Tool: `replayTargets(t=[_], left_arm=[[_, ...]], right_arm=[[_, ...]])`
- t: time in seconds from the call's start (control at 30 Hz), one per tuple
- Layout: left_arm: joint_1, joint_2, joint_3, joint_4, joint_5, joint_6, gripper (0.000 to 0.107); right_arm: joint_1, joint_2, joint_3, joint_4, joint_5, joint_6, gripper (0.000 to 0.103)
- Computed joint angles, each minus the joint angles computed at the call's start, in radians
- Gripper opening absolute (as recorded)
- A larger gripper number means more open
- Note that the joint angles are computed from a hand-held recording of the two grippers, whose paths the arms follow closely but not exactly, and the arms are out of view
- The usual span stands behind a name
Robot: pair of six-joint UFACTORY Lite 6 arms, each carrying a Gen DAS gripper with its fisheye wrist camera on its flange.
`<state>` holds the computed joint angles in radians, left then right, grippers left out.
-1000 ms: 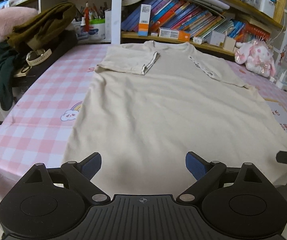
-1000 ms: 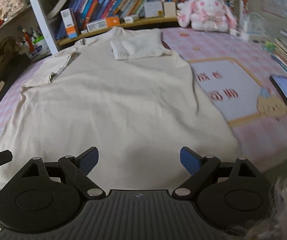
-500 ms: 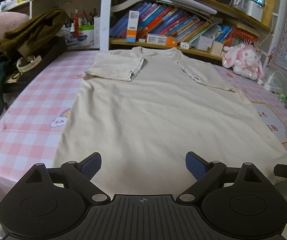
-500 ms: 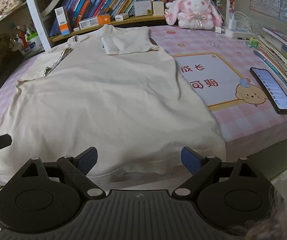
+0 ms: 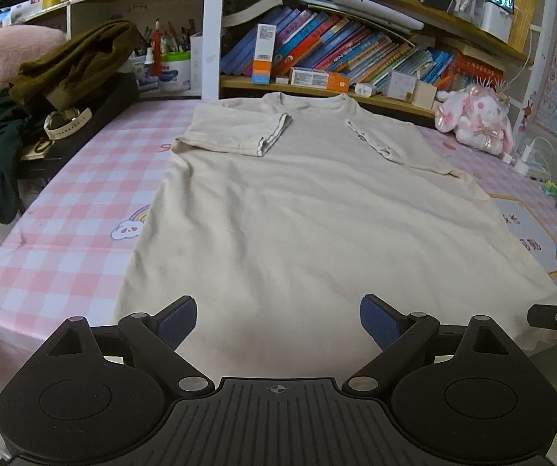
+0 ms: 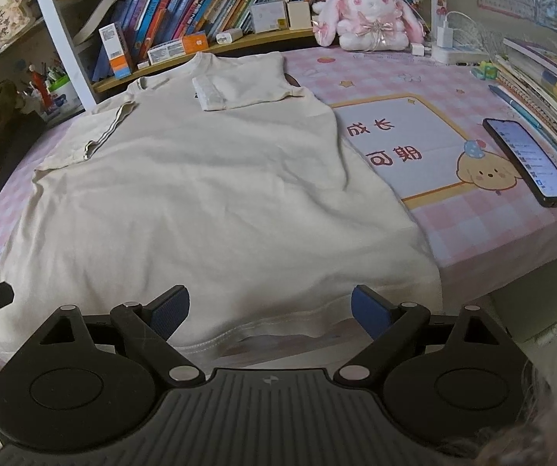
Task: Fold clothes
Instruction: 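Move both tools down to the shirt hem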
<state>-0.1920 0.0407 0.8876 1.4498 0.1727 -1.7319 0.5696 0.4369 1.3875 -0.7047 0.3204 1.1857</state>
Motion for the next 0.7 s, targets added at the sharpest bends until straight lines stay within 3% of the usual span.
replayTargets(t=[0.23, 0.53, 0.7], left_arm=[[-0.009, -0.022, -0.007, -0.107, 0.014, 0.147, 0.094], [0.011, -0.084, -0.046, -0.138, 0.013, 0.228, 0.094], [0.113, -0.153, -0.123, -0.318, -0.051, 0.405, 0.093]], right_arm=[[-0.003, 0.013, 0.010, 0.020, -0.005, 0.020, 0.090], [-0.027, -0.039, -0.087, -0.138, -0.075, 0.274, 0.090], [-0.060, -0.112, -0.176, -0.178, -0.109, 0.321, 0.090]])
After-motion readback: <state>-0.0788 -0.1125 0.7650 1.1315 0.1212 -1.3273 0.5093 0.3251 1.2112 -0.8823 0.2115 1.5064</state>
